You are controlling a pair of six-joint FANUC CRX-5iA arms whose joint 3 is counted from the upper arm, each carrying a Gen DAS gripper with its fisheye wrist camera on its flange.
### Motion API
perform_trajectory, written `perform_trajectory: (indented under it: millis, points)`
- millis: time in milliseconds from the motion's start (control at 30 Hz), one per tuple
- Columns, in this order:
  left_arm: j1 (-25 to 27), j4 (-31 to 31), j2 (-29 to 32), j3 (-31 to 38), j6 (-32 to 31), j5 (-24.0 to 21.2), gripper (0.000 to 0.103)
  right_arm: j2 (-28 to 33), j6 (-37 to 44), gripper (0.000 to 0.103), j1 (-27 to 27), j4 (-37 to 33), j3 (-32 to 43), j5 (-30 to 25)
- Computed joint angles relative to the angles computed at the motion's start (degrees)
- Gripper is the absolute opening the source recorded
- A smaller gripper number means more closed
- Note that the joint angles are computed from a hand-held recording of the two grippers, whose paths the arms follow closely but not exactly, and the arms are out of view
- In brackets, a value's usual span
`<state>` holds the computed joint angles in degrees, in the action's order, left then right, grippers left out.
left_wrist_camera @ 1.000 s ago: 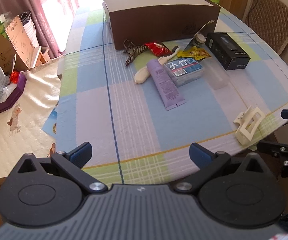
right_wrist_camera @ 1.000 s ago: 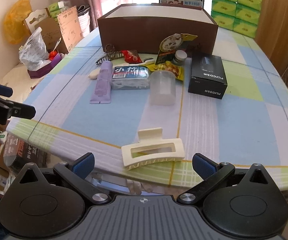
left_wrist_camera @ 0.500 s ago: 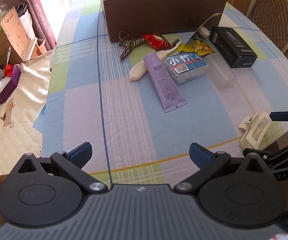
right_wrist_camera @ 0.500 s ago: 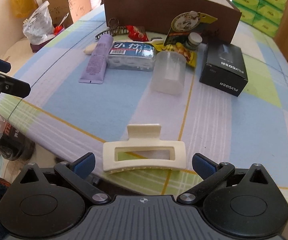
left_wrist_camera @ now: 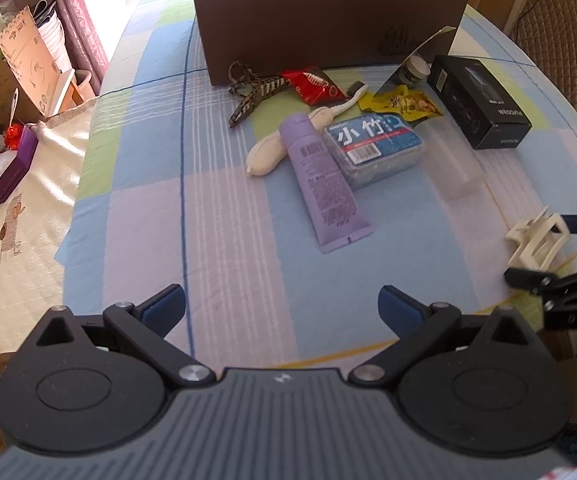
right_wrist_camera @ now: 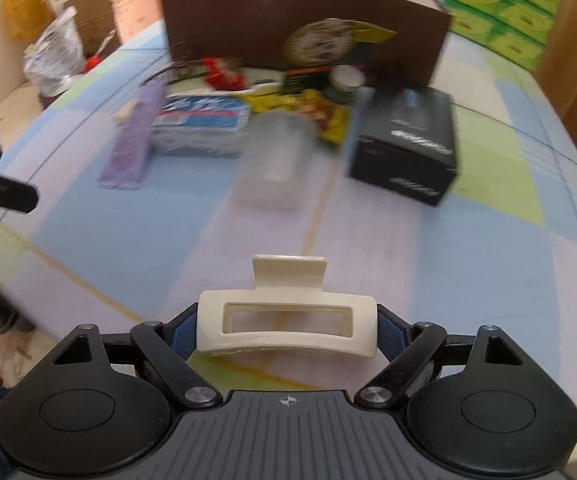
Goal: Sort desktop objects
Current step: 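Grasp the purple tube with the left tool while the right tool holds the clip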
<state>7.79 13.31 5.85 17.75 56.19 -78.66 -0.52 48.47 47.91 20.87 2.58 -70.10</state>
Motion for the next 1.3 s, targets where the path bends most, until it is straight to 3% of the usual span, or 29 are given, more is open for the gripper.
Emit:
perform_trajectory:
  millis: [267,667,933,1300]
  points:
    - [-3.46,-1.86,3.38,2.55,6.30,2.83,0.089,0.16,1.74,0.084,-6.03,-0.47,1.61,-1.22]
    - [-5.88,-2.34,8.61,7.16,19.33,7.92,0.051,0.97,8.95,0.084,-13.66,-3.57,3.90,-1.20]
    - [-8.08,-3.30,10.45,8.45,23.13,8.60,0.029,2.16,14.08,0.084,-18.10,-5.96,5.98,-0.67]
    - [-11.18,-9.77,11.72,10.29,30.56,9.47,0.028,2.87,20.51,0.084,-22.89,-9.33,7.38,0.33]
